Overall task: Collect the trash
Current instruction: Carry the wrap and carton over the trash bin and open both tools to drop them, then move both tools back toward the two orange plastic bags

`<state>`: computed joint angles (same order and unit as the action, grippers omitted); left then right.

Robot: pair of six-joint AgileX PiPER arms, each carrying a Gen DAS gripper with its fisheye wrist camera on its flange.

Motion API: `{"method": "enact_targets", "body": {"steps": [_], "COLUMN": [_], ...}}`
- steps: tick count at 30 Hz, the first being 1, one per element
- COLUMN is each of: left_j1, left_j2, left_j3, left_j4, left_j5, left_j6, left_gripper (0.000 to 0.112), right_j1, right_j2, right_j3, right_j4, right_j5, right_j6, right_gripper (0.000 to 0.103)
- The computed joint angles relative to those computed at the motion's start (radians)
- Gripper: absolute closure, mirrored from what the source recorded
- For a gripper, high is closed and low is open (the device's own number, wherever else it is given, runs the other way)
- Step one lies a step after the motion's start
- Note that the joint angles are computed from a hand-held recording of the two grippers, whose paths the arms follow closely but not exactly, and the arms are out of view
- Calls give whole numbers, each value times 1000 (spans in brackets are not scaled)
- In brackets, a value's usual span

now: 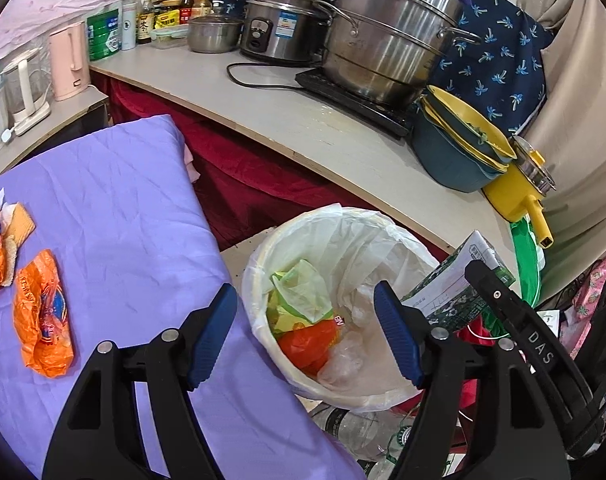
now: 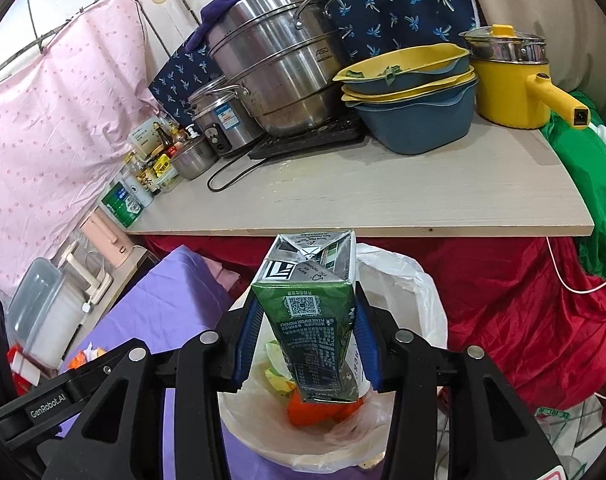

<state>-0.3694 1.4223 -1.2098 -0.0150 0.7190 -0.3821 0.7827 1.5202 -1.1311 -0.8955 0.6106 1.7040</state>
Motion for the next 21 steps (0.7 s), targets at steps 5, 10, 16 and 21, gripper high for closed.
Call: {"method": "enact_targets", "body": {"steps": [5, 10, 16, 21], "left_j1": [26, 43, 98, 167], "left_j2": [-29, -60, -107, -154], "left_j3": [32, 52, 78, 108], "left_j4": [-6, -5, -38, -72], "left_j5": [-5, -3, 8, 21], "left_j6": [14, 22, 62, 112], "left_gripper": [43, 43, 43, 43], "right_j1": [35, 66, 121, 165], "right_j2": [4, 13, 33, 68], "right_j3": [-16, -59, -109, -163], "right_j4": [-50, -51, -58, -50], "right_j5": [34, 74, 121, 147], "right_j6": [52, 34, 33, 22], "right_gripper": [49, 46, 44, 44]}}
